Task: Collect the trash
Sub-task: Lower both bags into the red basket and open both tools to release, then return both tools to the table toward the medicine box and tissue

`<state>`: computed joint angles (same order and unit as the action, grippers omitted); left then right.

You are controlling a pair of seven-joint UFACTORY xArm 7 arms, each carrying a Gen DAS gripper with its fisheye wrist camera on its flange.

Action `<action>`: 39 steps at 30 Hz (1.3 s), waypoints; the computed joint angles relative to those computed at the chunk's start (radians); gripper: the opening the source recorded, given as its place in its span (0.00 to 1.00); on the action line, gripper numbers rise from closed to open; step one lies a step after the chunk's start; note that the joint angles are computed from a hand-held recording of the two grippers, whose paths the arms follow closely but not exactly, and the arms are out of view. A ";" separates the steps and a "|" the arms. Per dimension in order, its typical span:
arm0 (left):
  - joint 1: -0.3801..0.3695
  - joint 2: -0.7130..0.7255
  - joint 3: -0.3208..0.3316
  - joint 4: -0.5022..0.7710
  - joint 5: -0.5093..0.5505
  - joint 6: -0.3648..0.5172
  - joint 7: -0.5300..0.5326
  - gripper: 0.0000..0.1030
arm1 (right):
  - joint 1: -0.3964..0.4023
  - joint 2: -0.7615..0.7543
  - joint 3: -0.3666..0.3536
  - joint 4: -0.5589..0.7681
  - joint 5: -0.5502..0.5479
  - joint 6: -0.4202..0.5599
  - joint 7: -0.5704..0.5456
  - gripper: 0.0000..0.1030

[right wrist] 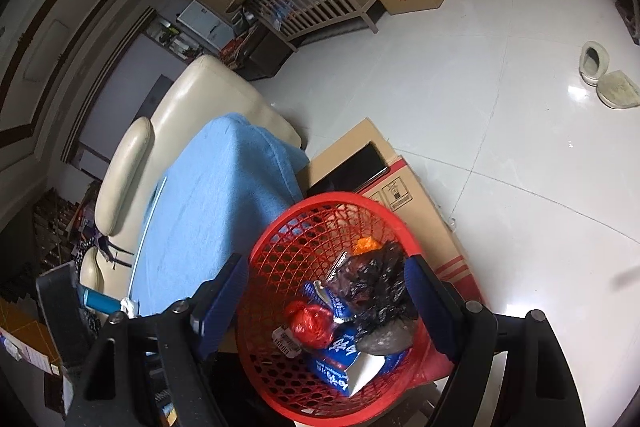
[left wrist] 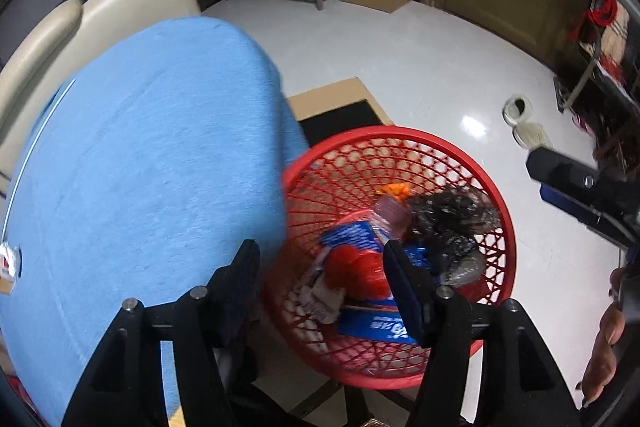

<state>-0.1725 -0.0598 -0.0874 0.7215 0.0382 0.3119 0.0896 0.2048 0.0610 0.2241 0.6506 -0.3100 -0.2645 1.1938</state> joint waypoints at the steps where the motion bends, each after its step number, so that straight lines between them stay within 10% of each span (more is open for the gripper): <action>1: 0.005 -0.012 0.012 -0.008 -0.029 -0.003 0.019 0.63 | -0.002 0.004 0.006 0.009 -0.011 0.008 0.006 0.81; 16: 0.245 -0.130 0.154 -0.111 -0.091 -0.077 0.022 0.63 | -0.129 0.174 0.317 0.284 -0.033 0.234 -0.146 0.81; 25: 0.331 -0.110 0.253 -0.128 -0.168 -0.125 0.096 0.66 | 0.073 0.301 0.246 0.510 -0.001 0.421 -0.270 0.81; 39: 0.414 0.019 0.328 -0.029 -0.628 -0.134 0.519 0.66 | 0.418 0.588 0.081 1.053 0.046 0.756 -0.460 0.81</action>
<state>0.2413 -0.0410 0.2403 0.6922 -0.5898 0.1780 0.6087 0.6228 0.6489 0.3054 1.7038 -0.2637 0.4918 0.7337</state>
